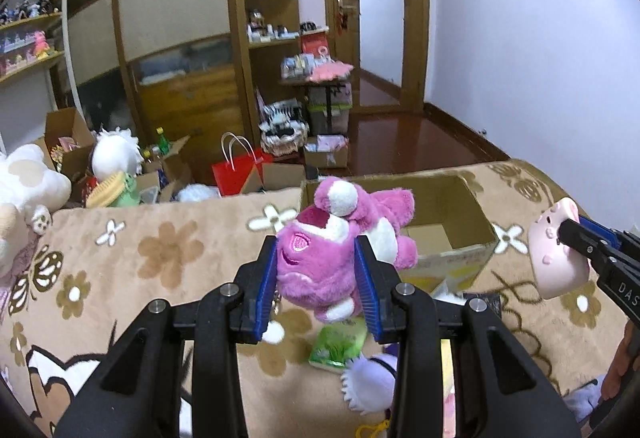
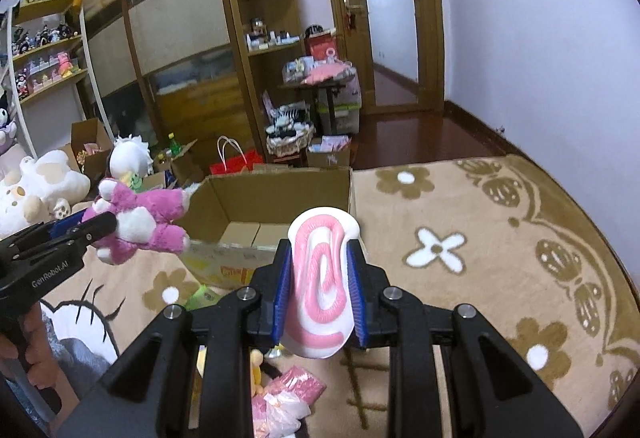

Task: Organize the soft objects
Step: 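Close the left tool on the pink bear while the right tool grips the swirl cushion, lift both, then carry the pink bear and swirl cushion over the box and open both tools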

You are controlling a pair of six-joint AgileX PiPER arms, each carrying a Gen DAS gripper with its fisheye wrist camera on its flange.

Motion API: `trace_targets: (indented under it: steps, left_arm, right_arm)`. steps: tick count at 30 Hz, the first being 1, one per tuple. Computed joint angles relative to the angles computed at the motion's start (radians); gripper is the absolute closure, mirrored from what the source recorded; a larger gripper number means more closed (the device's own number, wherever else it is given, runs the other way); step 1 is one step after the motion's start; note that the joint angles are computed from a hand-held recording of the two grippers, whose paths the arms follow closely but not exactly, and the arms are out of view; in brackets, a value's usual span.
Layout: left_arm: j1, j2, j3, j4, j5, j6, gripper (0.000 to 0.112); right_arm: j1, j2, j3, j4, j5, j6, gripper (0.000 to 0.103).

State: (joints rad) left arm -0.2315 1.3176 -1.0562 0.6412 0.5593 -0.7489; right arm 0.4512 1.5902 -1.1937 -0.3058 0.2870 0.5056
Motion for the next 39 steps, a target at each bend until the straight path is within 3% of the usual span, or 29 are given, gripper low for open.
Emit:
trace_targets:
  steps: [8, 21, 30, 36, 39]
  left_arm:
    - [-0.023, 0.052, -0.075, 0.132, 0.001, -0.089, 0.077]
    - [-0.014, 0.219, -0.259, 0.187, -0.018, -0.120, 0.077]
    - [-0.018, 0.332, -0.330, 0.265, -0.029, -0.162, 0.077]
    - [0.006, 0.384, -0.348, 0.229, -0.057, -0.140, 0.076]
    - [0.029, 0.416, -0.380, 0.138, -0.060, -0.065, 0.076]
  right_arm:
    - [-0.016, 0.030, -0.065, -0.028, -0.011, 0.009, 0.076]
    - [-0.052, 0.186, -0.272, 0.123, 0.000, -0.181, 0.076]
    - [-0.054, 0.284, -0.399, 0.139, 0.028, -0.230, 0.076]
    - [-0.067, 0.345, -0.468, 0.207, 0.050, -0.298, 0.076]
    - [-0.067, 0.359, -0.486, 0.220, 0.057, -0.307, 0.075]
